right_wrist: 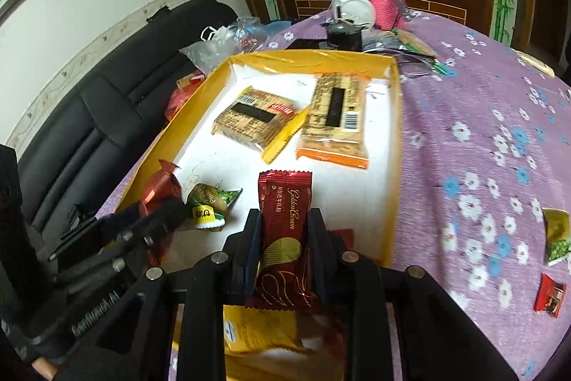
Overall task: Organize snacks
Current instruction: 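Open both tools to drop the red candy and chocolate bar into the box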
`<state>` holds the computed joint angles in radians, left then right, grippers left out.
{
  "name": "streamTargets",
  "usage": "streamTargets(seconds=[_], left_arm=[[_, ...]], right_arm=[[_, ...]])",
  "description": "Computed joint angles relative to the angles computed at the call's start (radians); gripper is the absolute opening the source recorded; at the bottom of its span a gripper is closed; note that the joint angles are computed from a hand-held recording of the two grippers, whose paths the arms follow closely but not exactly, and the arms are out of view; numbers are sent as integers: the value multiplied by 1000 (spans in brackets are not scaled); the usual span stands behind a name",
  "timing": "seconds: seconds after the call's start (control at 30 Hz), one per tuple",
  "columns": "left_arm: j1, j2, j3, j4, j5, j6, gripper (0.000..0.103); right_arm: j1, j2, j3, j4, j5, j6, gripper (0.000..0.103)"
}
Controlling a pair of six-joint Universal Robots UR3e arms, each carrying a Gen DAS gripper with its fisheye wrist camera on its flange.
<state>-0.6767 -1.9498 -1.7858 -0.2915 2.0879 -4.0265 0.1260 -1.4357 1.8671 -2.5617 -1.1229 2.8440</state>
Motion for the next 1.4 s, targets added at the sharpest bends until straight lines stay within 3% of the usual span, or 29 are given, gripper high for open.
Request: streamTargets(seconds=[0.23,0.47,0.57,0.67,0.73,0.9,1.07,1.2,1.3,1.4], left_arm=[[-5,-14,3,4,4,4,33],[-6,-13,-1,13,9,1,34],[-14,-3,2,0,29,-2,43],[-38,-15,37,-30,72,-3,47],[-56,-27,68,-51,93,1,53],[-106,-84,204,-171,178,-4,66],[-123,-105,287,-250,168,-12,67],[-165,-158,393,-289,210,11,68],[-193,-215,506,-339,227,43,80],[-213,-288,658,-411,220,81,86]], right_arm=[[32,48,-3,-40,-37,20,25],[28,24,34,-77,-38,-2,32],[7,-27,76,-104,-23,-30,34],[-28,-102,144,-155,-3,-61,50],[-59,-150,180,-170,15,-75,60],[-172,-247,238,-143,84,-107,60],[-328,-332,342,-211,174,-129,60],[-427,-368,385,-258,174,-141,60],[-508,-357,343,-159,187,-194,60],[-587,-302,269,-65,190,-208,60]])
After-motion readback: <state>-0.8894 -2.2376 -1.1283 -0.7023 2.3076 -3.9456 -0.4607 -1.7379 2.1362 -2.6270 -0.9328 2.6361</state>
